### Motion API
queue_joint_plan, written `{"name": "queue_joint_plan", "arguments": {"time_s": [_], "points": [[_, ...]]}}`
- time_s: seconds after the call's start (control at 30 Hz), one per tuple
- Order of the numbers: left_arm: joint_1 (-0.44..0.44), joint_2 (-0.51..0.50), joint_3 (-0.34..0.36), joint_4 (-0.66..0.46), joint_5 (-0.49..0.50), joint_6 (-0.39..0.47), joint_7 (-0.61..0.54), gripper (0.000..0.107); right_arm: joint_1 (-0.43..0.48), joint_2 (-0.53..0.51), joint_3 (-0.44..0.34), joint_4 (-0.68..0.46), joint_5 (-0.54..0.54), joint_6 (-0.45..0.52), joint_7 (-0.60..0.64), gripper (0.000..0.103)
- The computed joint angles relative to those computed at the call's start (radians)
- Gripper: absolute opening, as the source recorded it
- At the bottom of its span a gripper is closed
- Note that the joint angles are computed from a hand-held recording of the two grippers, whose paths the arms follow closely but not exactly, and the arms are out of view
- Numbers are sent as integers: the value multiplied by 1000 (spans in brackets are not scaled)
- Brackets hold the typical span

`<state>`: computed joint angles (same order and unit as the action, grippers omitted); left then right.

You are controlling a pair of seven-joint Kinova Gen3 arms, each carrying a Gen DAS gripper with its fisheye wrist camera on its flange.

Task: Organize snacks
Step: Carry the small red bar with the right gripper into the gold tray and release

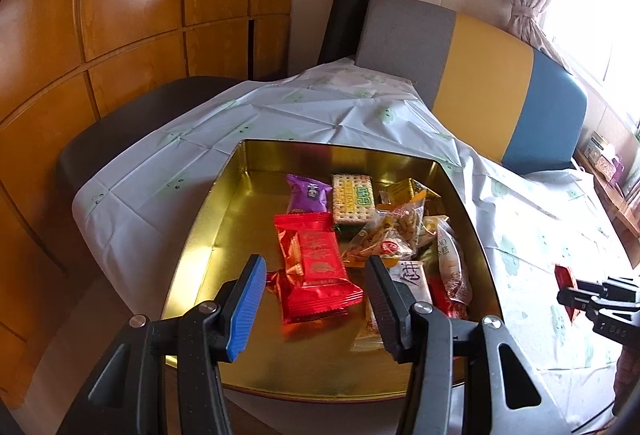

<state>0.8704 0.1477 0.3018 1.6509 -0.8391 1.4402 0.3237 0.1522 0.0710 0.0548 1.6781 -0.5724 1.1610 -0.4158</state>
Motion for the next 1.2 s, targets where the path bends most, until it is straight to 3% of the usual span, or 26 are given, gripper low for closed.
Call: {"name": "queue_joint_plan", "arguments": {"time_s": [0.23,0.57,0.73,0.87,0.93,0.97,1.0,1.2], "points": [[0,-22,9,24,2,25,34,52,-107,-36,-66,37,-80,34,-18,23],[-18,-43,28,59,29,62,77,52,-284,8,-146,106,0,-56,-144,27],[-15,-40,35,62,26,97,104,52,-310,8,-152,130,23,-95,-180,27],[-4,-35,40,57,7,115,115,52,-283,-44,-127,166,-33,-112,-133,27],[5,-26,43,46,-5,128,111,52,-273,-91,-109,202,-70,-157,-114,39],[11,-20,44,39,-12,135,109,52,-268,-119,-96,228,-93,-188,-102,53],[17,-16,43,33,-19,138,107,52,-263,-142,-80,250,-118,-207,-86,58],[64,14,39,-7,-61,157,94,60,-269,-252,-27,330,-120,-306,-154,63]]}}
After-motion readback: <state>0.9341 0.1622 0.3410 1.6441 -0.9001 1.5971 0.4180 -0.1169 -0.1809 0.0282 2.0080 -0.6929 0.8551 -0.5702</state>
